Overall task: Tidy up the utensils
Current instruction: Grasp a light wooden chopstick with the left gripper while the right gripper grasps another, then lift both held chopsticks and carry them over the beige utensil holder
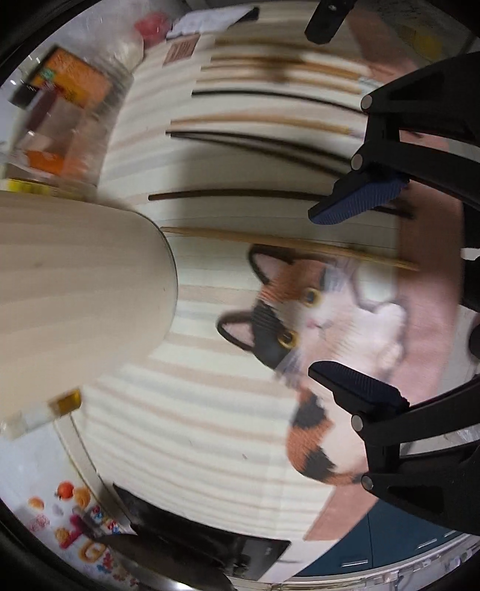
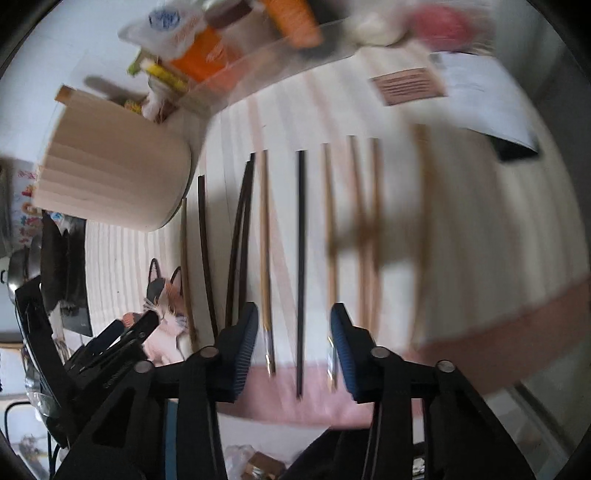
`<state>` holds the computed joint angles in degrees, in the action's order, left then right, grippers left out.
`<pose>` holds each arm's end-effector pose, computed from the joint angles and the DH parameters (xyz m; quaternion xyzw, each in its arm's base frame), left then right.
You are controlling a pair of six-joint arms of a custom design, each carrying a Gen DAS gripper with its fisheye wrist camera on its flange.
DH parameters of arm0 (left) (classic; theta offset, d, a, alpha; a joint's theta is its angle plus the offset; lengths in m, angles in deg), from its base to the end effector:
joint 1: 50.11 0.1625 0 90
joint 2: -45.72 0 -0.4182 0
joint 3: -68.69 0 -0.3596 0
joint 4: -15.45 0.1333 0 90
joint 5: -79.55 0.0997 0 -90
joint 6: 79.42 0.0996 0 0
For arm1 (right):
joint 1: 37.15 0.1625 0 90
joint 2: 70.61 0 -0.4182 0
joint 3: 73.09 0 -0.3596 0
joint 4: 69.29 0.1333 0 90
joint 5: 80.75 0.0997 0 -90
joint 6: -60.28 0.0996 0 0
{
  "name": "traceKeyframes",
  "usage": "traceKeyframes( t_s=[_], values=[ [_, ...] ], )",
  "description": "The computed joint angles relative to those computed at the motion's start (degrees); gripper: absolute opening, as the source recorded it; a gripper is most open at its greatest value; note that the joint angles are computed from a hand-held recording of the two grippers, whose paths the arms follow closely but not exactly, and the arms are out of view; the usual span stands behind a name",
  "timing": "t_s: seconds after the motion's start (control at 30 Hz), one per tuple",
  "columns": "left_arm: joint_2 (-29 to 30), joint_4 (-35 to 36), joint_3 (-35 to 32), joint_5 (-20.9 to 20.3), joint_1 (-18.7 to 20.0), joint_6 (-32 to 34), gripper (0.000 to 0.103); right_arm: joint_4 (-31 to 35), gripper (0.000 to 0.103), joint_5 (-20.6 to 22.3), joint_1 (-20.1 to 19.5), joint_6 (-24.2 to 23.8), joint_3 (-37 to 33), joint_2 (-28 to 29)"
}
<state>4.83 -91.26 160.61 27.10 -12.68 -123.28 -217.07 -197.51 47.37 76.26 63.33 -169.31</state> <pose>-0.3428 -0.5067 0.0352 0.1634 0.8948 -0.0432 0.4132 0.0551 -0.3522 0.3065 -0.2180 -0.9337 0.1896 0.2114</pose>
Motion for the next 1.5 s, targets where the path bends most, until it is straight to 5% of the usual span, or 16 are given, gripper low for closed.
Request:
traceKeyframes(
  t_s=[0.23,0.43,0.5,0.6,0.8,0.87,0.93,1.17,1.5],
  values=[
    [5.69,1.01,-4.82,1.43,1.77,3.08,0.069,-0.75,0.035,2.08,-2.98,-3.24,-7.28,10.79],
    [7.98,1.19,-7.18,0.87,2.79,3.66,0.034,1.21,0.033,3.57,-3.61,-5.01,-11.93,16.11],
    [7.78,-0.45,-6.44,0.38,2.84,3.84,0.018,2.6,0.033,1.92,-2.83,-4.78,-13.34,17.92],
    [7.1,-1.46,-5.09,0.5,2.98,2.85,0.007,4.81,0.033,-0.4,-1.61,-3.59,-14.88,20.21],
    [2.88,-2.04,0.4,0.56,3.24,-0.95,0.005,6.59,0.03,-8.75,2.61,-1.11,-17.16,25.2],
    [0.94,-2.16,2.41,-0.04,3.45,-2.0,0.005,7.71,0.017,-12.79,4.33,0.05,-17.87,26.77],
    [-0.65,-1.86,4.02,-0.29,3.68,-3.16,0.005,8.93,0.008,-12.97,5.06,1.52,-18.39,27.68],
    [-6.83,-1.54,10.43,-1.87,4.28,-5.41,0.005,14.35,0.007,-12.13,7.7,3.99,-17.5,28.35],
    [-7.7,-1.44,8.28,-4.24,7.55,3.43,0.005,25.71,0.008,-12.87,9.97,8.92,-23.86,33.16]
  ],
)
